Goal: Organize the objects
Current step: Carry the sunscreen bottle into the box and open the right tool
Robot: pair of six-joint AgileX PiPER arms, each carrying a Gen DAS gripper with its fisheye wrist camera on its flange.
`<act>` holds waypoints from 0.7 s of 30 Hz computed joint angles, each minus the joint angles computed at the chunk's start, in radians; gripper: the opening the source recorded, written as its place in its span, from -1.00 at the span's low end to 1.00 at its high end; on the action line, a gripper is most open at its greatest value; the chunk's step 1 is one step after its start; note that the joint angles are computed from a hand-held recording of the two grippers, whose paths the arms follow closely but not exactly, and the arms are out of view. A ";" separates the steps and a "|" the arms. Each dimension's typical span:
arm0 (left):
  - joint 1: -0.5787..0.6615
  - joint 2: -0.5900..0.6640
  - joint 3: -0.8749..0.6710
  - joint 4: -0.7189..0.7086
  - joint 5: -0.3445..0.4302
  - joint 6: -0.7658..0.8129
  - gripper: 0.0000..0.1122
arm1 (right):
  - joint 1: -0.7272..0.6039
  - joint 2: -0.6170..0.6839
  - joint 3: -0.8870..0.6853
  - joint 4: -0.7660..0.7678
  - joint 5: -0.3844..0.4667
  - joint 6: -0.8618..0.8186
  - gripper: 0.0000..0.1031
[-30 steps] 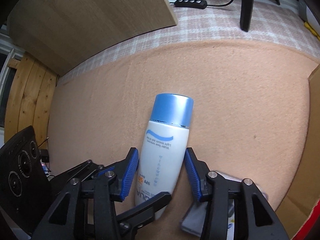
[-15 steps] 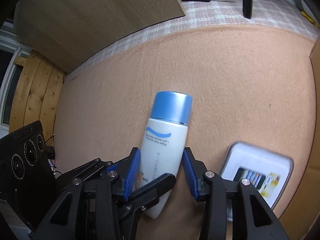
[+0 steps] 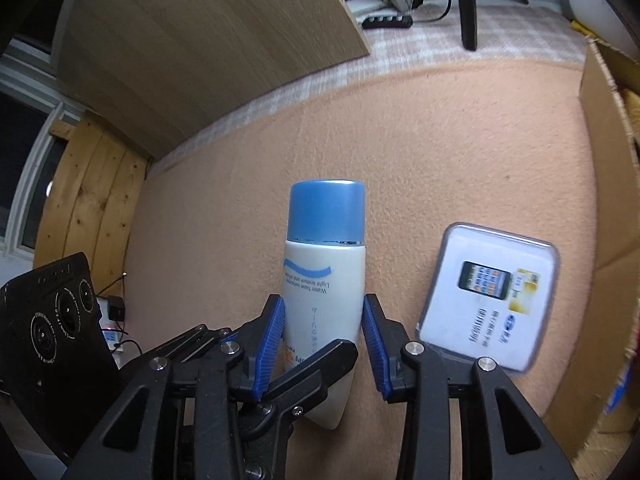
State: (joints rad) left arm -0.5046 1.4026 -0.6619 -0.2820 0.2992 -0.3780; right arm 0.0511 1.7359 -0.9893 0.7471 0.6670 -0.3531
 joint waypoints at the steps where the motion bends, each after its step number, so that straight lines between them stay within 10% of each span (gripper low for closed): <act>1: -0.016 -0.008 -0.013 0.051 0.011 -0.054 -0.13 | -0.008 -0.014 0.004 0.002 0.006 -0.003 -0.29; 21: -0.282 0.162 -0.405 0.349 0.139 -0.360 -0.13 | -0.317 -0.331 0.114 -0.050 0.143 -0.036 -0.29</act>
